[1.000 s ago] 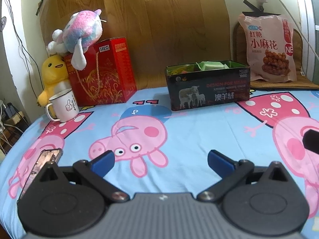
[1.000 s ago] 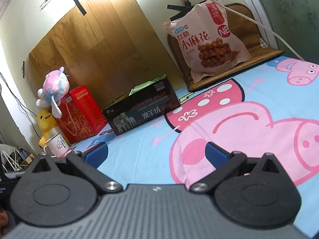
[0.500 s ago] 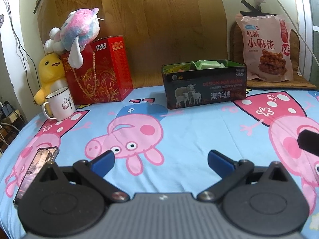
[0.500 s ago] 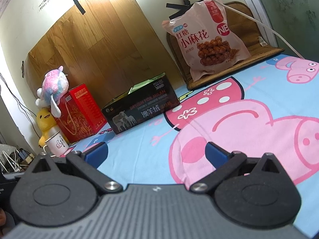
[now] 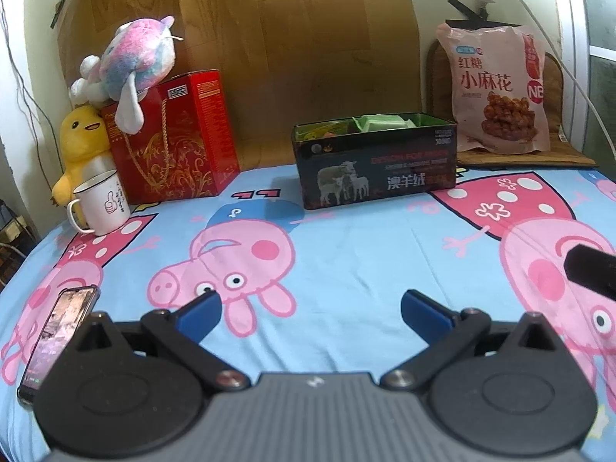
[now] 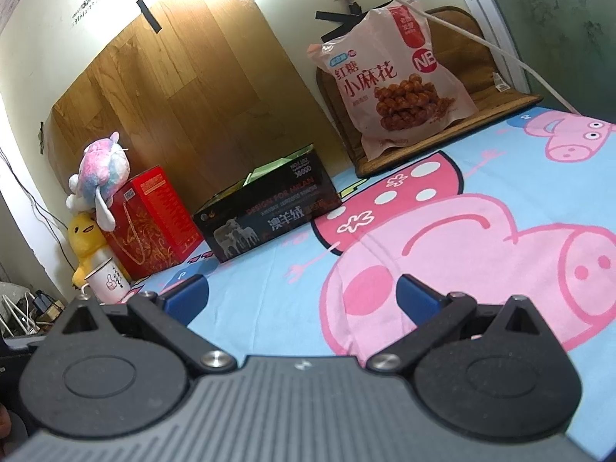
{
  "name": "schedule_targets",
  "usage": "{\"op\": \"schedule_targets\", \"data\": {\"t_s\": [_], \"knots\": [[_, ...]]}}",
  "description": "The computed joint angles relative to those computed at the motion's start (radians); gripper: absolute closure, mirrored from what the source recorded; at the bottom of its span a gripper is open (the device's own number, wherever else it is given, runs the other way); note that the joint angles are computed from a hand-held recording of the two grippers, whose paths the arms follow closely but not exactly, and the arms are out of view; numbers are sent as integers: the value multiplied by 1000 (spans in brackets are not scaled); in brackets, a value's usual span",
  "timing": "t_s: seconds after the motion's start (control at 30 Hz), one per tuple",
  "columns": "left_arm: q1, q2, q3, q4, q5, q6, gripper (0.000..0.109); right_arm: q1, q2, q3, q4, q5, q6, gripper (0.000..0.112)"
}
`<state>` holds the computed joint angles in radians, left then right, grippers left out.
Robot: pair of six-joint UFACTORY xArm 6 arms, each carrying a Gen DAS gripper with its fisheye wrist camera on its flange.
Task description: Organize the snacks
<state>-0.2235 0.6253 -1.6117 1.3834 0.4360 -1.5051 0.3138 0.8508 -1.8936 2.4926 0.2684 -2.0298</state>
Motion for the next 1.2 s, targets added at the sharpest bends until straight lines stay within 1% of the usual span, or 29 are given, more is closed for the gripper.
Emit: {"op": "schedule_targets", "data": {"t_s": [0.17, 0.27, 0.4, 0.53, 0.67, 0.77, 0.87, 0.97, 1.03, 1.2], "knots": [[-8, 23, -30, -20, -29, 44, 6, -10, -22, 33, 72, -7, -62, 9], [-14, 50, -65, -39, -55, 84, 6, -20, -39, 57, 145, -18, -132, 9], [-25, 105, -136, -87, -103, 171, 6, -40, -67, 94, 287, -34, -265, 9], [-38, 147, -191, -121, -143, 249, 6, -66, -102, 142, 469, -21, -432, 9], [-38, 165, -209, -157, -173, 304, 6, -76, -106, 146, 563, -21, -511, 9], [-32, 168, -206, -191, -188, 341, 6, -69, -86, 109, 560, -45, -512, 9], [-25, 162, -195, -160, -188, 308, 6, -56, -68, 77, 539, -64, -513, 9], [-17, 159, -189, -153, -195, 306, 6, -44, -44, 34, 476, -93, -456, 9], [-14, 160, -190, -142, -196, 292, 6, -43, -39, 24, 493, -100, -483, 9], [-11, 166, -194, -171, -203, 319, 6, -42, -27, -2, 503, -119, -497, 9]]}}
